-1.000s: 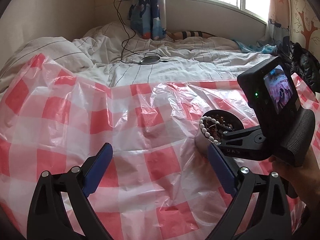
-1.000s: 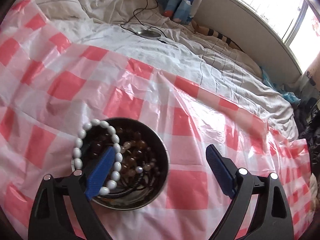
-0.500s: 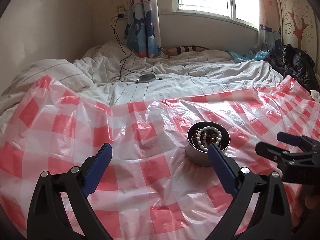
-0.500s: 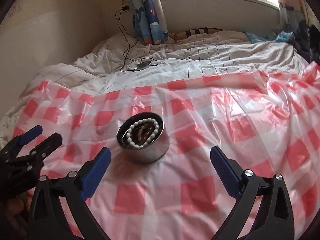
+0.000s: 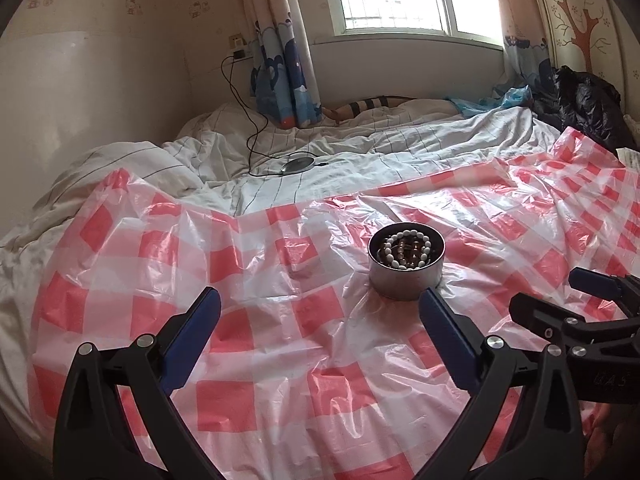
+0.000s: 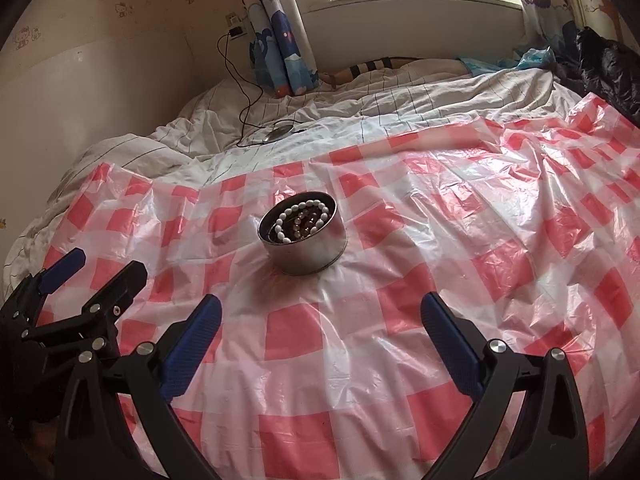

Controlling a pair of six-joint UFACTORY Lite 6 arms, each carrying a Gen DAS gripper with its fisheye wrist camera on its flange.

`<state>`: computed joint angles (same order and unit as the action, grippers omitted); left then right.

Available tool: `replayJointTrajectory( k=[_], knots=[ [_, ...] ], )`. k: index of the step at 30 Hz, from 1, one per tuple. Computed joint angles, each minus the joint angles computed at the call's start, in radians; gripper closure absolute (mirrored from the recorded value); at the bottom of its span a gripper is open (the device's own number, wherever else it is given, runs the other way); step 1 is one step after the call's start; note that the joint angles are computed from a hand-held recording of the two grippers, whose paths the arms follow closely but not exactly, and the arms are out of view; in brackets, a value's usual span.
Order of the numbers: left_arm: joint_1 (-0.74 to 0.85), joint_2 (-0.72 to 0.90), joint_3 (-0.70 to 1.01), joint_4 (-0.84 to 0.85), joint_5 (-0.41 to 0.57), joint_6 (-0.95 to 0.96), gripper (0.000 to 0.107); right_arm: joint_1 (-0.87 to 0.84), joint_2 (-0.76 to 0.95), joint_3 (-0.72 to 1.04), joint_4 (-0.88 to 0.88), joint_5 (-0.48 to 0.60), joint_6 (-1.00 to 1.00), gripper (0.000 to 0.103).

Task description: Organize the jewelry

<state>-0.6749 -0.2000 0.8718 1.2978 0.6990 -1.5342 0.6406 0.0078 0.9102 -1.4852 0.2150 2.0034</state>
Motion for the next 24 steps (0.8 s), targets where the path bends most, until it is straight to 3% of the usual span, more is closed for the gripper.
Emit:
replayJointTrajectory(
  k=[12, 24],
  knots=[
    [0.025, -0.003, -0.005, -0.004, -0.035, -0.010, 0.012, -0.036, 0.017, 0.006, 0.082, -0.005, -0.071, 0.007],
    [0.121, 0.061, 0.041, -0.187, -0.142, 0.119, 0.012, -0.083, 0.023, 0.002, 0.184, -0.027, -0.133, 0.007]
  ],
)
